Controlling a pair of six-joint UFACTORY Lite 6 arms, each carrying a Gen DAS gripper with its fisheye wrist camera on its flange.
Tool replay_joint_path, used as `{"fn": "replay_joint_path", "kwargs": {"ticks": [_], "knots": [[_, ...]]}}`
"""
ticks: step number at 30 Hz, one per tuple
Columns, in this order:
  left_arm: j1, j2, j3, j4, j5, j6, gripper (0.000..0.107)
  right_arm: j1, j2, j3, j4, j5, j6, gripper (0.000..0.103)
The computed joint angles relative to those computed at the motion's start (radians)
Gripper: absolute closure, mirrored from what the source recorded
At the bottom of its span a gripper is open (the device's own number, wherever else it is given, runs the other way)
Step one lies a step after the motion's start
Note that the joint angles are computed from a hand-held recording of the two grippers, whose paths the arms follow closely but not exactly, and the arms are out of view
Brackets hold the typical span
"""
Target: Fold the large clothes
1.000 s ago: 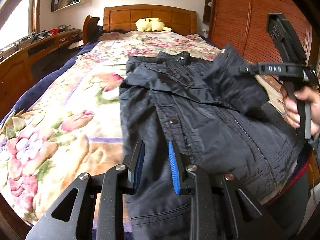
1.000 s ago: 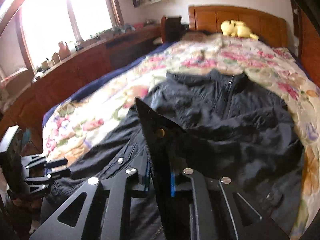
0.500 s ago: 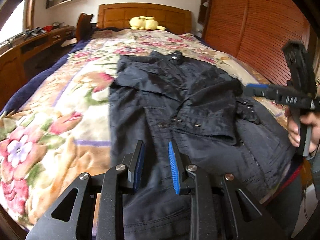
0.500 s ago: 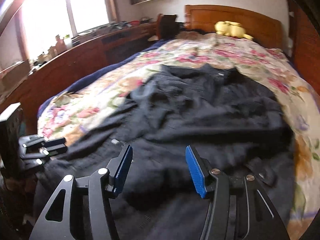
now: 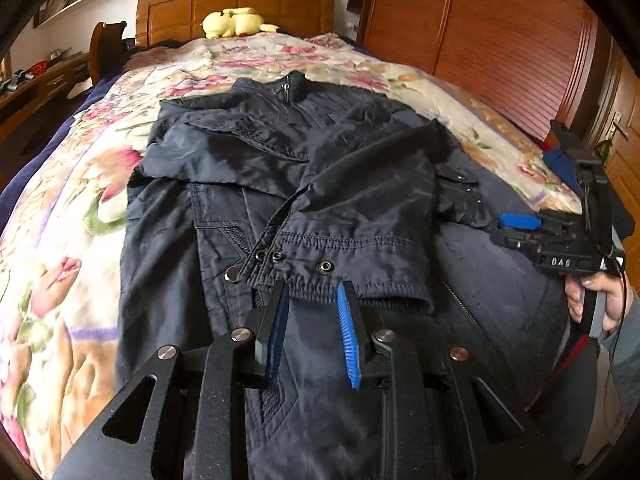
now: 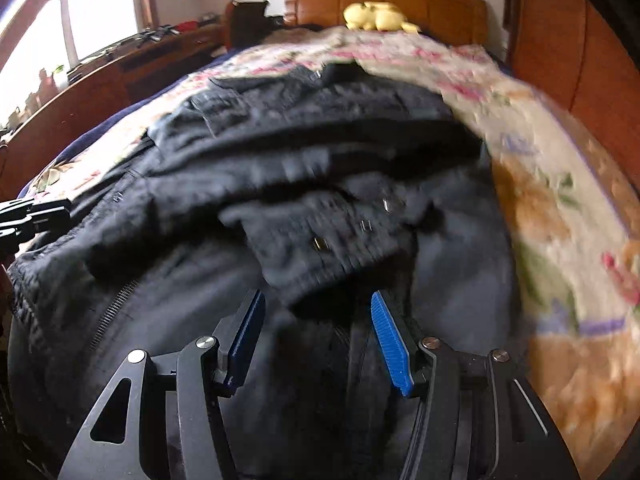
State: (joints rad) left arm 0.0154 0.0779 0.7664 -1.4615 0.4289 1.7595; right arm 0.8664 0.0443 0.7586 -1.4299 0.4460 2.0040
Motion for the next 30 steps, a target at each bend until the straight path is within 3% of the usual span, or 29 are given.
{"fn": "replay_joint_path", "kwargs": {"ticks": [2, 10, 21, 25, 29, 30], "knots": [[-0.008, 0.010, 0.005, 0.006, 0.018, -0.014, 0.081, -0.010, 0.028, -0.018, -0.130, -0.013, 0.148, 0.046], [-0.098, -0.071, -0.074, -0.040, 0.070, -0.012, 0.080, 0.045, 0.045, -0.082, -0.303, 0.087, 0.377, 0.045], [-0.285, 0.027, -0.034, -0.089, -0.150, -0.018, 0.079, 0.057, 0.030, -0.116, -0.354, 0.105, 0.448, 0.045], [-0.346, 0.079, -0.017, -0.282, -0.238, 0.165, 0.079, 0.057, 0.029, -0.116, -0.352, 0.105, 0.448, 0.044], [-0.334, 0.081, -0.011, -0.342, -0.234, 0.236, 0.080, 0.058, 0.029, -0.115, -0.349, 0.105, 0.445, 0.044], [-0.324, 0.070, -0.019, -0.357, -0.224, 0.266, 0.090, 0.058, 0.029, -0.115, -0.349, 0.105, 0.445, 0.044]]}}
